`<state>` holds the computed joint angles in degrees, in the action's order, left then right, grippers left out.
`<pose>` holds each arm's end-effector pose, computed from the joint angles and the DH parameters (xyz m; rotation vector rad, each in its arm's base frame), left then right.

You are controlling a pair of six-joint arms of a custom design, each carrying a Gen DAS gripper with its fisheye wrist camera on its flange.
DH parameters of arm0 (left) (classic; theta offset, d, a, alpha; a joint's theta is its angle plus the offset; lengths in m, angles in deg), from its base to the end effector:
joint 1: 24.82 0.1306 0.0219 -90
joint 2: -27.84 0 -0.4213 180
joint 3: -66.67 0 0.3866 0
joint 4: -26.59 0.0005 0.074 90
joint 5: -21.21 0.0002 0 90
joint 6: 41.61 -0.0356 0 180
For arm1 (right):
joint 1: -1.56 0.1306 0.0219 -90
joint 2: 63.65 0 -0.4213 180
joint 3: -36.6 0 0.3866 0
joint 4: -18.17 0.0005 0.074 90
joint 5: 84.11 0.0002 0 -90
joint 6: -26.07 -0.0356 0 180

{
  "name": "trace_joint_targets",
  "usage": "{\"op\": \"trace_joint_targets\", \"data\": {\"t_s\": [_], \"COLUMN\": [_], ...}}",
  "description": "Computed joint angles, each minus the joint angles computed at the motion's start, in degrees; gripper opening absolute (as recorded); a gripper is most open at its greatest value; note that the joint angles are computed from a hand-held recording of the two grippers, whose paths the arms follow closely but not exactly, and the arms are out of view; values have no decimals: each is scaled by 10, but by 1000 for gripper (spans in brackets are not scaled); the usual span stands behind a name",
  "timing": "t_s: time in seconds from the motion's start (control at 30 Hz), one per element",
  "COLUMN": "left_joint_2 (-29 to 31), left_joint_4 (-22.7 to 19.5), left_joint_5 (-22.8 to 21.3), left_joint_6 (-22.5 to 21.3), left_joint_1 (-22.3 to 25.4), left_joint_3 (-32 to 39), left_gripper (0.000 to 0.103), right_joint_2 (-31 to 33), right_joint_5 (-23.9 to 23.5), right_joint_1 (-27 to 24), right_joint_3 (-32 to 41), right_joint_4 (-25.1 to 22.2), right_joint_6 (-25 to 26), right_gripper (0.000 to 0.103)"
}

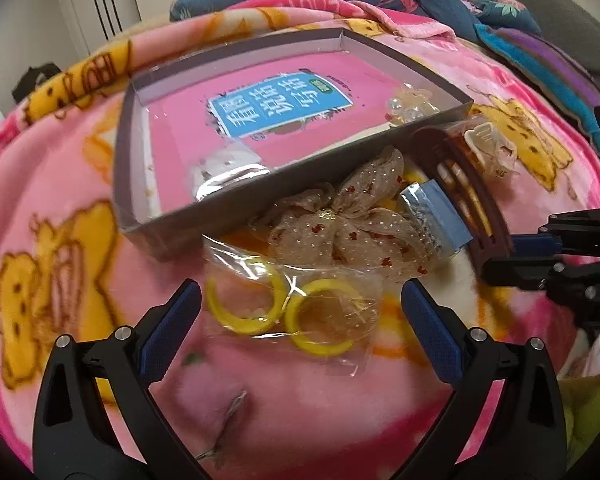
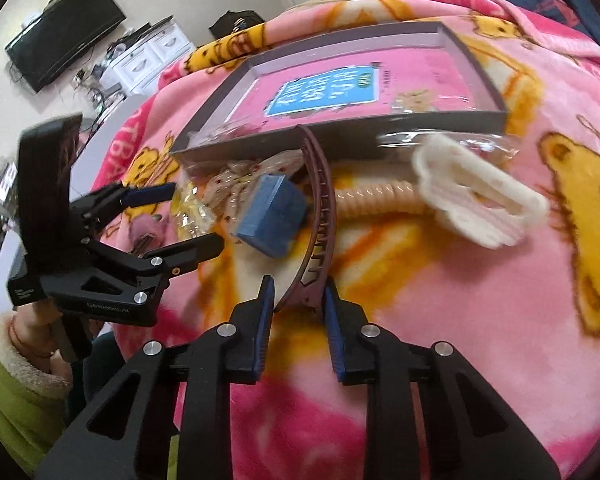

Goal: Organize jewelry
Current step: 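Grasp the yellow rings bag with the left tool while the right tool grasps the brown hair clip, then carry the rings bag and brown clip into the box and open both tools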

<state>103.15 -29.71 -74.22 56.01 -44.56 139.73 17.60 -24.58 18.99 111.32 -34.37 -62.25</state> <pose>0.3382 -0.1183 0.4295 0.2387 2.5753 -0.0530 0.3721 0.1352 0.4131 -0.6180 2.5039 0.7913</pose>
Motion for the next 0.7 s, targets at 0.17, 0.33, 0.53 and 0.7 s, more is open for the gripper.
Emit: {"op": "trace_joint_targets", "data": {"t_s": [0.17, 0.33, 0.53, 0.7], "left_joint_2": [0, -16, -54, -75], "left_joint_4": [5, 8, 9, -14], "left_joint_5": [13, 1, -11, -14], "left_joint_6": [13, 21, 47, 84], "left_joint_1": [7, 2, -6, -4], "left_joint_3": [-4, -8, -1, 11], "left_gripper": [79, 74, 74, 74], "right_joint_2": [-10, -16, -23, -31], "right_joint_5": [-10, -15, -23, -34], "right_joint_1": [-26, -36, -38, -33], "right_joint_3": [1, 9, 17, 23], "right_joint_4": [-9, -16, -17, -21], "right_joint_6": [7, 11, 14, 24], "right_gripper": [23, 23, 23, 23]}}
